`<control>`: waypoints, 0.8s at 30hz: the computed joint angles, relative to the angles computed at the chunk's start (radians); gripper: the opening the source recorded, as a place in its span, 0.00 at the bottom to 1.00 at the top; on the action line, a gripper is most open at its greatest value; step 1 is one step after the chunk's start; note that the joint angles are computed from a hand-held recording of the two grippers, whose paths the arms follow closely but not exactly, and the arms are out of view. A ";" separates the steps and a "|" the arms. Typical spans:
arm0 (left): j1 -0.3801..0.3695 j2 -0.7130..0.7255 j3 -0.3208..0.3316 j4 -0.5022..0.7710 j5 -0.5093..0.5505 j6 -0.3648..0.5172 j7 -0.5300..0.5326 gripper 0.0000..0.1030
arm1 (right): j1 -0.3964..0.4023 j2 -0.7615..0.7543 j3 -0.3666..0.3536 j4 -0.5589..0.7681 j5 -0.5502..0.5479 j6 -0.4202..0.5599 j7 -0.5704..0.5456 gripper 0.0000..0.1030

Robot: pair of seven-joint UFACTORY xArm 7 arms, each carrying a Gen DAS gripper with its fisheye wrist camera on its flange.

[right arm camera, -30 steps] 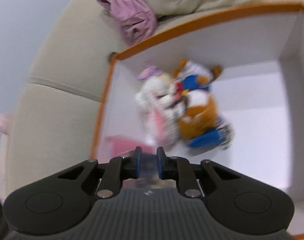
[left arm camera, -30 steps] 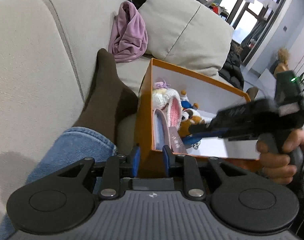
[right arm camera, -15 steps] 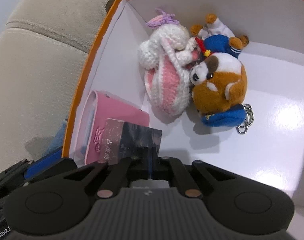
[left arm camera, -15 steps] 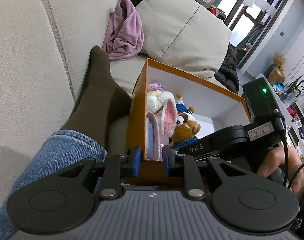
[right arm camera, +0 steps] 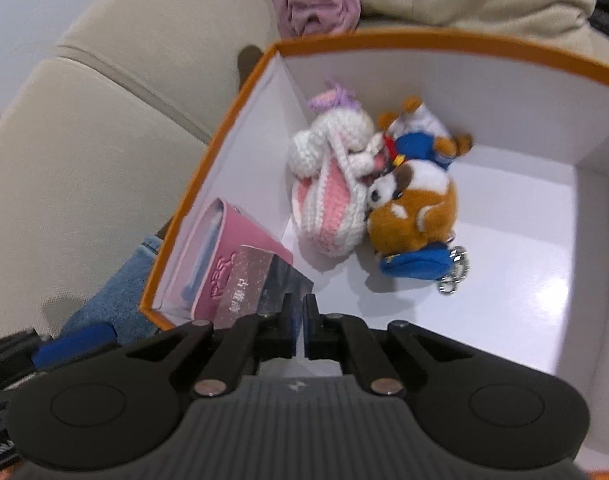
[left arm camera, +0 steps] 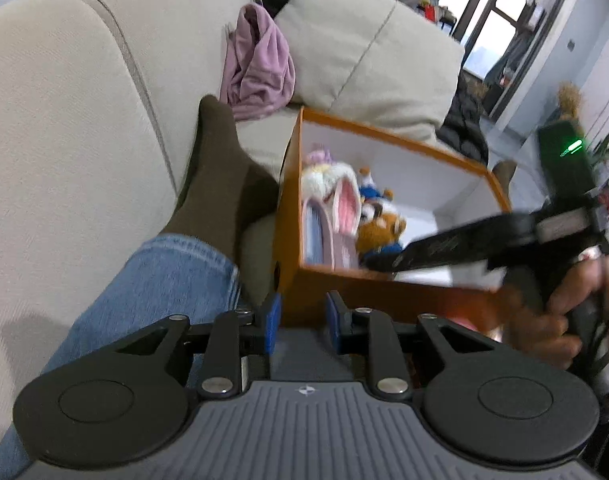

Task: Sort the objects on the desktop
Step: 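Lower both items into the box and open both grippers, then grasp the dark grey box beside the orange box with the left gripper and lift it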

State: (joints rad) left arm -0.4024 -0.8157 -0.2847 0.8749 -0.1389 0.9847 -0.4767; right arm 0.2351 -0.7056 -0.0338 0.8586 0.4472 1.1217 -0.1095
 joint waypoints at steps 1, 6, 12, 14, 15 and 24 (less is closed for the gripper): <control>-0.003 -0.005 -0.006 0.000 0.006 0.021 0.002 0.38 | 0.001 -0.046 -0.003 -0.027 0.002 -0.019 -0.018 0.06; -0.023 0.014 -0.035 -0.006 0.013 0.107 0.005 0.53 | 0.025 -0.259 -0.063 -0.137 0.050 -0.058 -0.102 0.10; -0.009 0.062 -0.092 -0.013 0.067 0.107 -0.047 0.68 | 0.031 -0.489 -0.115 -0.206 0.050 0.040 -0.107 0.12; -0.006 0.088 -0.104 -0.007 0.083 0.110 -0.073 0.70 | 0.029 -0.498 -0.100 -0.219 0.037 0.080 -0.094 0.12; -0.005 0.103 -0.110 -0.002 0.094 0.115 -0.084 0.70 | 0.029 -0.503 -0.087 -0.239 0.037 0.078 -0.094 0.12; -0.024 0.153 -0.137 -0.010 0.164 0.091 -0.188 0.88 | 0.053 -0.478 -0.016 -0.324 0.006 0.031 -0.105 0.12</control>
